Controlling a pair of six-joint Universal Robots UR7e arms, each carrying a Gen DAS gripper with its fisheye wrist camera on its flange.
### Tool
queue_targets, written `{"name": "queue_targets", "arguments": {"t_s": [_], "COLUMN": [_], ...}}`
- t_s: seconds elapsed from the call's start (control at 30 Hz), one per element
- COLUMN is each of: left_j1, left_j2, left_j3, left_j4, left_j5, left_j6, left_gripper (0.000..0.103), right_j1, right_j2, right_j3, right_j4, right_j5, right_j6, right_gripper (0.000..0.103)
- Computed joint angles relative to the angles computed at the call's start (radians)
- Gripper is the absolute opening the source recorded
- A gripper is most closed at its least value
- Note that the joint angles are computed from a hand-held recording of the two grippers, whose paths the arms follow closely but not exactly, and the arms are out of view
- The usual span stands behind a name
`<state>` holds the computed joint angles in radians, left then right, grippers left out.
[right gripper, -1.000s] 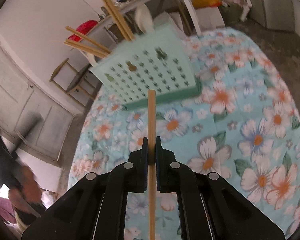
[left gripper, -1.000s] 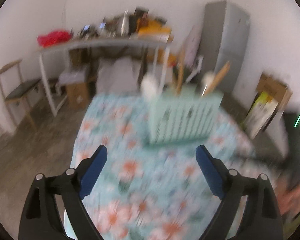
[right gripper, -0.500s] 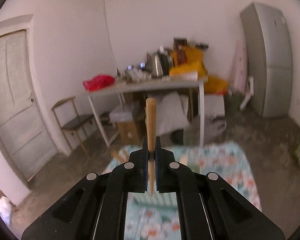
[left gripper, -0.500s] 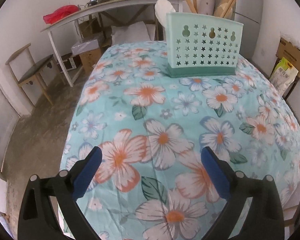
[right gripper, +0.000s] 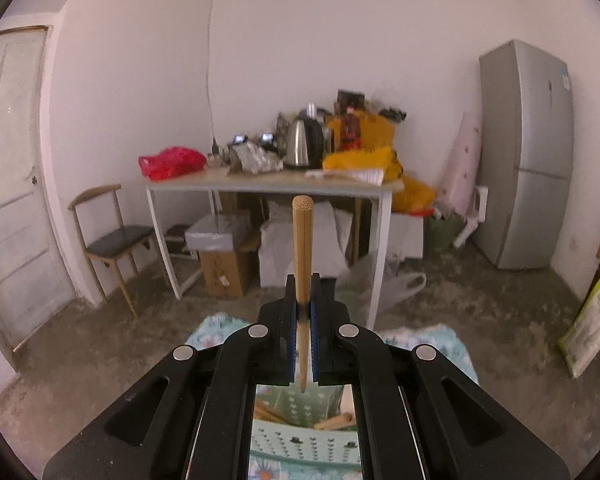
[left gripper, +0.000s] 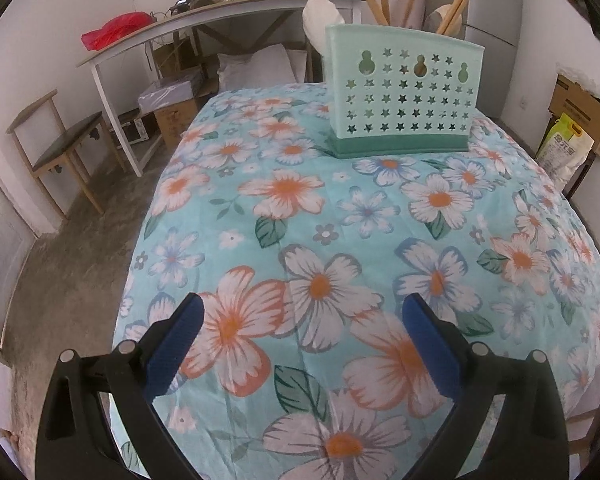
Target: Organize utensils
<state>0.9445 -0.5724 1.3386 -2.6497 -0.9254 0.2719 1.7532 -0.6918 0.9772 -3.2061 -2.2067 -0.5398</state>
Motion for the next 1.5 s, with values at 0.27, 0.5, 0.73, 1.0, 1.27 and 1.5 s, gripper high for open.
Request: {"name": "queue_targets", "arguments": {"t_s": [0.27,0.5,0.73,1.0,1.27,1.5], "left_j1": [0.000,-0.005,-0.009,-0.013,-0.025,-0.037], "left_j2": [0.001,-0.001,-0.008,-0.018,-0.030,-0.044], "left_j3": [-0.005,0.002,0.015,0.035,0.057,0.079], "left_j4": [0.006,0.004,-0.003,-0.020,-0.039,-0.062], "left_j5": [0.000,0.004,0.002,0.001,0.004,0.015], "left_j6": [-0.010,-0.007,-0.010,-0.004,0.011,0.022], "left_gripper": [0.097,0.097,0.097,0.097,0.097,0.097], "right_j1": [-0.004,0.005,0.020,0.032,0.042,0.048], "right_j2": [0.031,0.000,-0.050,-0.142,-0.197,-0.216], "right_j3": [-0.023,0.045,0.119,0.253,0.333,0.365], "right_j4": [0.091,0.084,0.016,-0.072,-0.094,-0.111], "right_j5": [-0.054,-0.064,-0.052,-0.013,0.018,0.037], "right_j6": [0.022,0.021,0.022,0.077,0.114,0.125], "right_gripper": [0.004,0.025,0.042,0.047,0.047,0.048]}}
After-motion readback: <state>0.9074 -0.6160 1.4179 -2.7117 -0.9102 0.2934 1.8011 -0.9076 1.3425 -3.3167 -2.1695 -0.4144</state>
